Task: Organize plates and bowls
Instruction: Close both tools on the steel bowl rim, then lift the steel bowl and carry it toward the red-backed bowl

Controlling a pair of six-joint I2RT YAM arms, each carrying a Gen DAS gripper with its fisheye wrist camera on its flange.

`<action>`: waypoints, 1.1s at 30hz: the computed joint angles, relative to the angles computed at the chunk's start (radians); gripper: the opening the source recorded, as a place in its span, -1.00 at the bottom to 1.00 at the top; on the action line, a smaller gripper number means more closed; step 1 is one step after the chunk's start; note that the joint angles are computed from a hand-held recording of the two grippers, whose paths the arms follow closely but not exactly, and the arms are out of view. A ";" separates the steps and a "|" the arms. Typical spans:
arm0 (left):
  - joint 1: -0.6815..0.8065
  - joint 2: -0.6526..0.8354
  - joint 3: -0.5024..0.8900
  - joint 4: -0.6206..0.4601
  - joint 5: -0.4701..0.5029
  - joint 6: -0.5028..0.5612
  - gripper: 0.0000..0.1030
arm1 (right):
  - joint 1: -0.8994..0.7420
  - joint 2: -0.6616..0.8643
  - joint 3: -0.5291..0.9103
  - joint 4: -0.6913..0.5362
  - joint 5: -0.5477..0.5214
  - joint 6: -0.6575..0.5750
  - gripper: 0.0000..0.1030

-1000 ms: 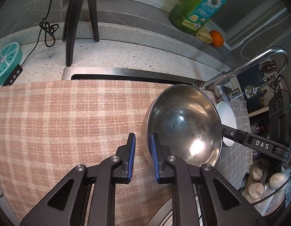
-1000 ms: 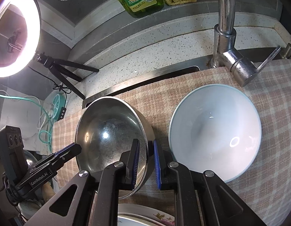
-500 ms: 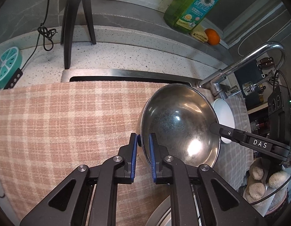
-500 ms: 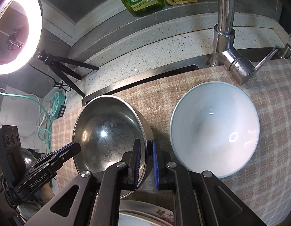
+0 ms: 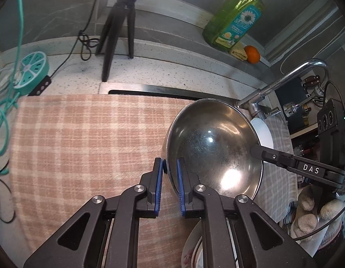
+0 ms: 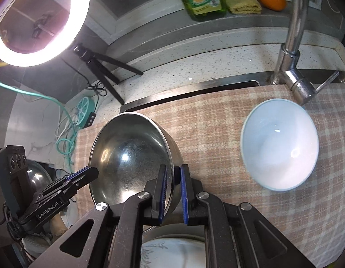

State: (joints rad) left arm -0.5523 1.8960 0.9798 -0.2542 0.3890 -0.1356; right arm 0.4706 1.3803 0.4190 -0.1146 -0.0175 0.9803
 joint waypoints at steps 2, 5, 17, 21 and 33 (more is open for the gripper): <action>0.023 -0.031 -0.027 -0.003 0.000 0.014 -0.79 | 0.038 0.016 0.019 -0.004 0.011 0.017 -0.79; 0.058 -0.071 -0.066 -0.007 0.001 0.035 -0.79 | 0.100 0.054 0.048 0.002 0.022 0.053 -0.79; 0.201 -0.176 -0.213 -0.022 0.021 0.134 -0.79 | 0.295 0.218 0.147 0.060 0.051 0.176 -0.79; 0.248 -0.196 -0.257 -0.019 0.022 0.168 -0.79 | 0.359 0.274 0.178 0.078 0.062 0.212 -0.79; 0.322 -0.200 -0.332 0.005 0.019 0.229 -0.79 | 0.451 0.431 0.227 0.163 0.035 0.280 -0.79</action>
